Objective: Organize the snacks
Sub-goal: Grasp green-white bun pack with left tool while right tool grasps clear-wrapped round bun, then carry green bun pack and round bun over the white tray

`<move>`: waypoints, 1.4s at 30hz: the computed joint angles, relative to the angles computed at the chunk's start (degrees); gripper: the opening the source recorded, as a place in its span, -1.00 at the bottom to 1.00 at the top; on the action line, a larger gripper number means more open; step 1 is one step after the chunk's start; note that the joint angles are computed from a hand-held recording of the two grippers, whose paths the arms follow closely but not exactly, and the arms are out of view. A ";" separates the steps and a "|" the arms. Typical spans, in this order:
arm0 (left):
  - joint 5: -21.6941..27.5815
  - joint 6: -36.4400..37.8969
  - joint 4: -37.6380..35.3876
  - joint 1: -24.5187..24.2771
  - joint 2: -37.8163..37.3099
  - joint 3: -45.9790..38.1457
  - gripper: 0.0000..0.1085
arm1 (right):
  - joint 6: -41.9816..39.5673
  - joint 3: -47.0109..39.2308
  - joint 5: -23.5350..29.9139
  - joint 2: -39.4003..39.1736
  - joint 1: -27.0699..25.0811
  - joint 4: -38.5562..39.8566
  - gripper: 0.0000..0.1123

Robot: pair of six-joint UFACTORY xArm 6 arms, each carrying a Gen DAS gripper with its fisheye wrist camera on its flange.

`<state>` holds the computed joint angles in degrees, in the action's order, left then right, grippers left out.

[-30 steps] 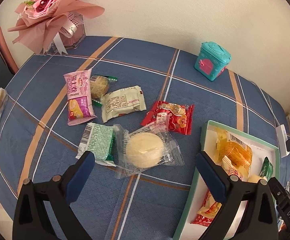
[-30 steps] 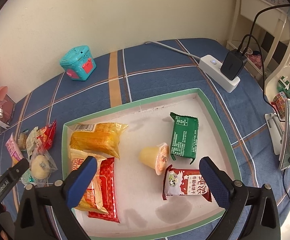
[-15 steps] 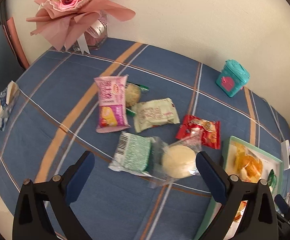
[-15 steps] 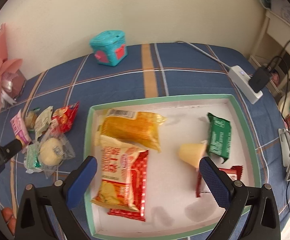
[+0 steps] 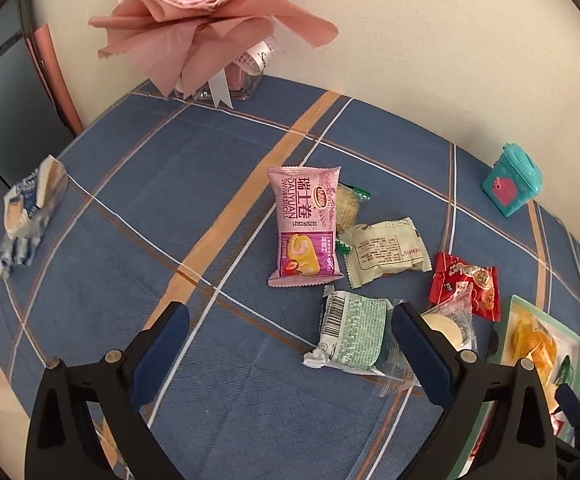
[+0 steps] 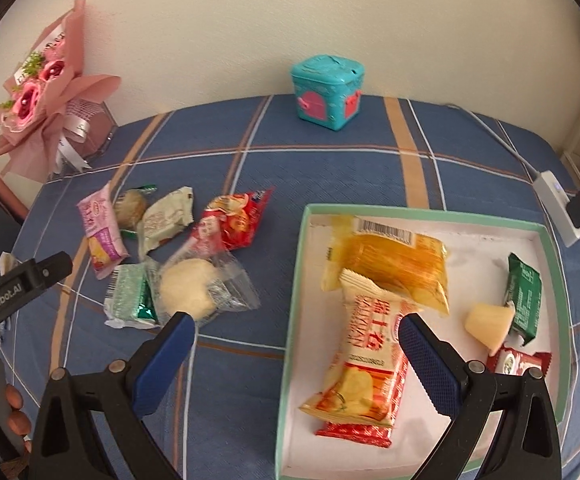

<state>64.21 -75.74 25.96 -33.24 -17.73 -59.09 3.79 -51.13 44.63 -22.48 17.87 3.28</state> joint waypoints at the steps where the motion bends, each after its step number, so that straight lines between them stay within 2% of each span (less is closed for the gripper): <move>1: -1.74 0.55 -1.40 0.92 -0.37 0.95 0.86 | 0.66 -0.23 -0.37 0.41 0.56 -0.58 0.83; 4: -5.41 2.14 -4.37 2.51 -0.31 2.78 0.86 | 0.08 -1.00 -0.41 1.52 1.60 1.52 0.83; 8: -7.25 3.96 -7.54 3.64 1.16 3.60 0.86 | -2.75 -1.98 -1.43 3.71 3.43 5.48 0.83; 12: -10.99 5.14 -11.38 5.18 2.16 5.05 0.86 | -3.40 -2.69 -2.39 6.58 5.66 4.79 0.83; 17: -13.44 7.36 -14.23 6.29 4.33 5.04 0.86 | -2.44 -3.32 -4.23 9.97 7.68 1.56 0.83; 26: -14.41 10.91 -16.88 6.14 8.84 2.64 0.86 | -0.56 -4.29 -6.13 15.14 9.06 -0.14 0.83; 30: -14.55 10.35 -17.01 5.84 10.72 1.71 0.86 | -0.53 -3.59 -6.91 15.12 8.88 0.00 0.76; 32: -14.97 9.66 -17.01 5.66 10.87 1.91 0.80 | -0.52 -3.47 -6.95 14.90 8.41 1.09 0.69; 33: -15.71 9.73 -17.20 5.64 10.83 2.12 0.71 | -0.70 -3.43 -6.79 14.80 8.17 1.73 0.66; 35: -16.06 9.34 -16.35 5.42 10.47 2.33 0.50 | -1.18 -3.50 -6.36 14.70 7.70 2.48 0.59; 37: -16.77 9.49 -16.37 5.26 10.45 2.28 0.11 | -1.63 -3.39 -6.30 14.45 7.48 2.64 0.55; 38: -16.89 9.92 -17.29 5.31 10.45 2.26 0.03 | -2.07 -3.38 -6.16 14.28 7.30 2.82 0.51; 42: -17.98 9.44 -18.34 5.51 9.49 3.24 -0.04 | -1.93 -3.76 -5.31 13.82 7.26 2.08 0.45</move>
